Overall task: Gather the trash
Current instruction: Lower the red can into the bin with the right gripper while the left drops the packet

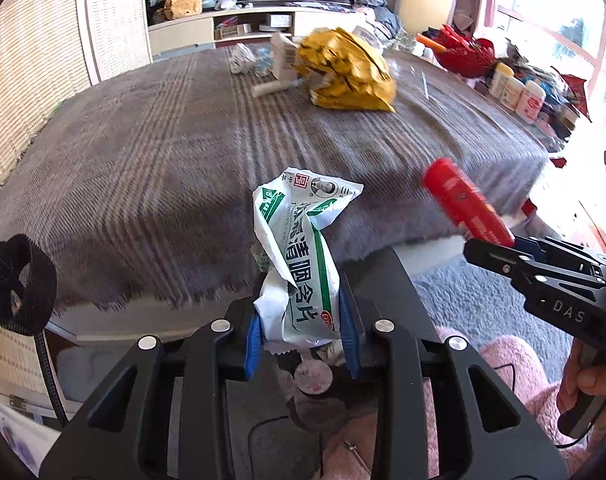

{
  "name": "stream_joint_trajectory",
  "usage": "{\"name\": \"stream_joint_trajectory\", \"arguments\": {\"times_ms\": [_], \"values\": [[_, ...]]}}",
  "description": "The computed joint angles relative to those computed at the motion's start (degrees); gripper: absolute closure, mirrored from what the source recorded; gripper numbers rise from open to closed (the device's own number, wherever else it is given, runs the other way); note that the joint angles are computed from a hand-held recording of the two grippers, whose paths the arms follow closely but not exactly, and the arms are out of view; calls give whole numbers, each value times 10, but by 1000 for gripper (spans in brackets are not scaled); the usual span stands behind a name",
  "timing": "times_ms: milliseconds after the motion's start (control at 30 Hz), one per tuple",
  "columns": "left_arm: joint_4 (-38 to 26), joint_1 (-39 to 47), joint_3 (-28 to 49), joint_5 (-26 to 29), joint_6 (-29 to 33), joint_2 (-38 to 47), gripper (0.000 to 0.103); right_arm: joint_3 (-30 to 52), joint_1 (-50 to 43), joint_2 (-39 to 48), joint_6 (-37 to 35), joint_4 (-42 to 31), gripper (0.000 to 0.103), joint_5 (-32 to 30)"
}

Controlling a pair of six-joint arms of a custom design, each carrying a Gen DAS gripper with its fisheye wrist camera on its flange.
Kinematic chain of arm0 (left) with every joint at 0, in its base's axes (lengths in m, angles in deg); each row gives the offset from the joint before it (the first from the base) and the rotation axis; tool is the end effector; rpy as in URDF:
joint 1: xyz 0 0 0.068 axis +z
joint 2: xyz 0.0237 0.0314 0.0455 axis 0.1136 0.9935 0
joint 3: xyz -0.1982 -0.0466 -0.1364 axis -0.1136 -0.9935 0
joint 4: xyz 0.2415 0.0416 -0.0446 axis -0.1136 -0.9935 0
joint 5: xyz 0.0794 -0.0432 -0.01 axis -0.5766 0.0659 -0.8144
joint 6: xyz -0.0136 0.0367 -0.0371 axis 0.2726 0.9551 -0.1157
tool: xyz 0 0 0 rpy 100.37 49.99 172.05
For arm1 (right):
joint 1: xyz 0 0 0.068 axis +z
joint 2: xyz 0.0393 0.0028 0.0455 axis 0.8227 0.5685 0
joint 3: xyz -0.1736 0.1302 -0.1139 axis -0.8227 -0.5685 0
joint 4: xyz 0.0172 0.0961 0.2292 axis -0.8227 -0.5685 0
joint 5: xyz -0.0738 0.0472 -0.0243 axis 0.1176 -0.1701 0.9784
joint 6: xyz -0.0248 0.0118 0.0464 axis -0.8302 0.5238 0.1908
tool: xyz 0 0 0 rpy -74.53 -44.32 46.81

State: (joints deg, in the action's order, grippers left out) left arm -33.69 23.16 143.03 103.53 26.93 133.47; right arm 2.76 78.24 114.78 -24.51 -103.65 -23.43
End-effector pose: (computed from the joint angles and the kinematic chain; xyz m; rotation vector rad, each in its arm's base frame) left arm 0.3358 0.0845 0.2498 0.4696 2.4371 -0.2272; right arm 0.2902 0.1231 0.2454 0.0338 2.4403 0.3974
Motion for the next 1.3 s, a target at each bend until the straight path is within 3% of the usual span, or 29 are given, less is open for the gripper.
{"name": "stream_joint_trajectory", "arguments": {"times_ms": [300, 867, 1033, 1133, 1300], "values": [[5, -1, -89, -19, 23, 3, 73, -44, 19, 20, 27, 13, 73, -27], [18, -36, -68, -63, 3, 113, 71, -7, 13, 145, 58, 40, 73, -52], [31, -56, -66, -77, -13, 127, 57, 13, 14, 168, 71, 40, 70, -55], [36, -51, -61, -85, -9, 130, 42, 13, 13, 170, 78, 43, 47, -47], [31, -39, -42, -90, 3, 126, 17, 9, 13, 156, 78, 38, 31, -18]]}}
